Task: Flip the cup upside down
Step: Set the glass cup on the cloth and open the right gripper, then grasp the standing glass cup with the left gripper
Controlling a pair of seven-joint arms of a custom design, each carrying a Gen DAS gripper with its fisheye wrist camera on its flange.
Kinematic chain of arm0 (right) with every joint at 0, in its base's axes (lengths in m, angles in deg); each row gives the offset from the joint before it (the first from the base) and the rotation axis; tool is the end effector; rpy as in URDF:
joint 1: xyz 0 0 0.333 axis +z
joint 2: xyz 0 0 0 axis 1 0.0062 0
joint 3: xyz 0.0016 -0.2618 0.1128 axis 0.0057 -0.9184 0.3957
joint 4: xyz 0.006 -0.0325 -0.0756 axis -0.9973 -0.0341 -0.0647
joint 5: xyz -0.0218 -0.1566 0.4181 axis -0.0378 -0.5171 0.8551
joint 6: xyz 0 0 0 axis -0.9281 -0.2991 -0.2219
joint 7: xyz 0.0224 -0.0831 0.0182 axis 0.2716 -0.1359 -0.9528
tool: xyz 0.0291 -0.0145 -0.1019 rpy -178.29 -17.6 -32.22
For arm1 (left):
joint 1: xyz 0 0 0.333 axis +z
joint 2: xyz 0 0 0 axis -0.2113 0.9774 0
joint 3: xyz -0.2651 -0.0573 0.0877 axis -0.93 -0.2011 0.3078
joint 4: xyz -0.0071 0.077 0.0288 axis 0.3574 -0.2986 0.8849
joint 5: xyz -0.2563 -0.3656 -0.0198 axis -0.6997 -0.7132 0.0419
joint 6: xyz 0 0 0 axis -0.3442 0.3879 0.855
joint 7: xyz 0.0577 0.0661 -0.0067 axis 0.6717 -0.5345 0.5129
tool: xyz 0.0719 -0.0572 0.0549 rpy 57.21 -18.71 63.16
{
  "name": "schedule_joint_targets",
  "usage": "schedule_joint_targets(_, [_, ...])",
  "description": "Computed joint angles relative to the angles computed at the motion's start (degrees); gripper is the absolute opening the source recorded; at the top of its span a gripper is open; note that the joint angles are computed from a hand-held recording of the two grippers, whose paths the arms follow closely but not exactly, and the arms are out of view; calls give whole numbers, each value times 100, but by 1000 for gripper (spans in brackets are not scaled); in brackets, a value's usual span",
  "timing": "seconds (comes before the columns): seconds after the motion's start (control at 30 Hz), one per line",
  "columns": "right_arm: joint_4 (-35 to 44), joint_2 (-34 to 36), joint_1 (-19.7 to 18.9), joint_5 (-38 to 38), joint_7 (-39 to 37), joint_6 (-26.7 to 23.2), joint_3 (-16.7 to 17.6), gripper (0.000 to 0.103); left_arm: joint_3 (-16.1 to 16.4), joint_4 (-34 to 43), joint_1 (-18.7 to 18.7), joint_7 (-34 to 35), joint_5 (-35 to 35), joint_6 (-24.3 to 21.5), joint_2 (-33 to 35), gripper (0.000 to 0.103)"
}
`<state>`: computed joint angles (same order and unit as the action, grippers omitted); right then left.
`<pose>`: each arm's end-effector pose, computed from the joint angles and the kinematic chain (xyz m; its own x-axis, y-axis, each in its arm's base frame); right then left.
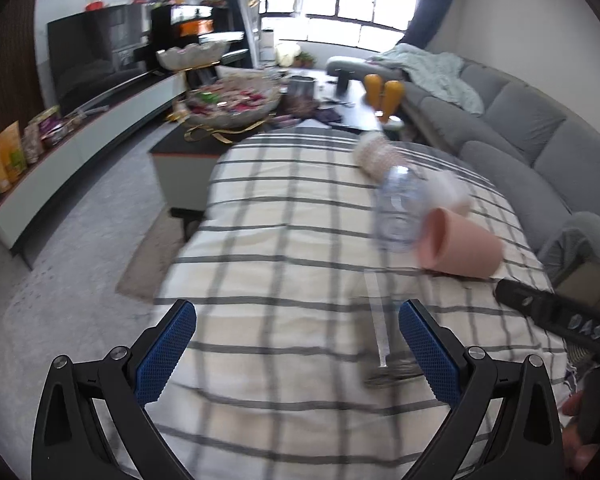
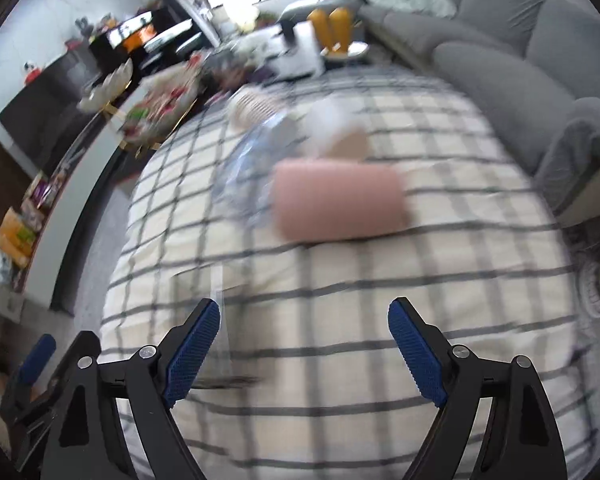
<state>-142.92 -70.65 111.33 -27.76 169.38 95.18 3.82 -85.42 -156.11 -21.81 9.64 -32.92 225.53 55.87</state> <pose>0.5579 0.3162 0.5594 0.0004 -0.9818 -0.1899 -0.8455 0.1010 -0.5243 0.5162 -0.2708 0.5629 0.1630 -0.9832 0.0819 -0.7136 -0.1748 -0.6784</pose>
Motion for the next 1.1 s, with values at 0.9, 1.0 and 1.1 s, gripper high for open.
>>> schedule_joint_targets(0.9, [-917, -505, -410, 448, -24, -103, -164, 89, 31, 434, -639, -1399, 1775, 298, 1298, 77])
schedule_joint_targets(1.0, [-901, -476, -415, 508, -36, -124, -177, 89, 62, 417, -661, -1388, 1721, 296, 1290, 69])
schedule_joint_targets(1.1, [-889, -455, -408, 557, -62, -134, -177, 89, 70, 401, -671, -1333, 1687, 290, 1268, 68])
